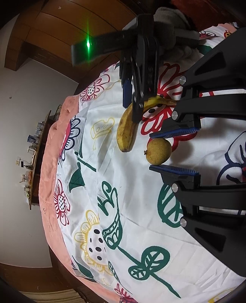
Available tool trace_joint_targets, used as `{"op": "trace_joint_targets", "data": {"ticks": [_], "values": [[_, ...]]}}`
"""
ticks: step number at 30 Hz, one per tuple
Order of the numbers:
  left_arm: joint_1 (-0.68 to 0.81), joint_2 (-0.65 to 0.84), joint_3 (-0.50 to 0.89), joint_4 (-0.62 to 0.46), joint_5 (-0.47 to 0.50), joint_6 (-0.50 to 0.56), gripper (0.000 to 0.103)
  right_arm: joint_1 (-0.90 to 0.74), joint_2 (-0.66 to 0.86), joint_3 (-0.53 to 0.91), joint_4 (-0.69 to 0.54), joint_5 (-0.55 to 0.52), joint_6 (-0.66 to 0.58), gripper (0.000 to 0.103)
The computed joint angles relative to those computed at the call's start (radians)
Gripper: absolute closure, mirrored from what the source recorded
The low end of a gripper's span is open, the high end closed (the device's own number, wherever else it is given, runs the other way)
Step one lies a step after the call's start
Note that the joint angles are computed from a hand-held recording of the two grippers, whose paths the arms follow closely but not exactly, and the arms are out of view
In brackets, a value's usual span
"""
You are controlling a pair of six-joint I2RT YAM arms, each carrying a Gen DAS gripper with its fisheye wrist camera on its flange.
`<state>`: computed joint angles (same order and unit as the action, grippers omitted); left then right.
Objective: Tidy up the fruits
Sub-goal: 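Grasp the yellow banana at its middle with the right tool and lift it, then carry the banana into the white basket and open the right tool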
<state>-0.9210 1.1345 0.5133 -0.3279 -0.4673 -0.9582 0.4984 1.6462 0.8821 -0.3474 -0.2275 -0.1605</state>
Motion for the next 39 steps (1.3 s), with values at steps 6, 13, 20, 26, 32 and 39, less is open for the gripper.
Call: {"op": "trace_joint_targets", "data": {"ticks": [6, 13, 20, 26, 32, 39], "values": [[0.001, 0.011, 0.000, 0.008, 0.008, 0.000, 0.075, 0.006, 0.035, 0.033, -0.022, 0.014, -0.008, 0.062], [-0.021, 0.018, 0.024, -0.022, -0.010, -0.012, 0.075, 0.008, -0.020, -0.018, 0.003, 0.023, -0.005, 0.070], [-0.043, 0.038, 0.054, -0.040, -0.023, -0.016, 0.075, -0.077, -0.149, -0.108, -0.002, -0.069, 0.019, 0.070], [-0.073, 0.062, 0.089, -0.057, -0.039, -0.017, 0.075, -0.198, -0.307, -0.198, -0.039, -0.135, 0.011, 0.070], [-0.098, 0.103, 0.132, -0.070, -0.049, -0.019, 0.075, -0.435, -0.419, -0.242, -0.123, -0.227, -0.057, 0.070], [-0.129, 0.176, 0.203, -0.077, -0.057, -0.006, 0.075, -0.807, -0.396, -0.236, -0.199, -0.308, -0.225, 0.070]]}}
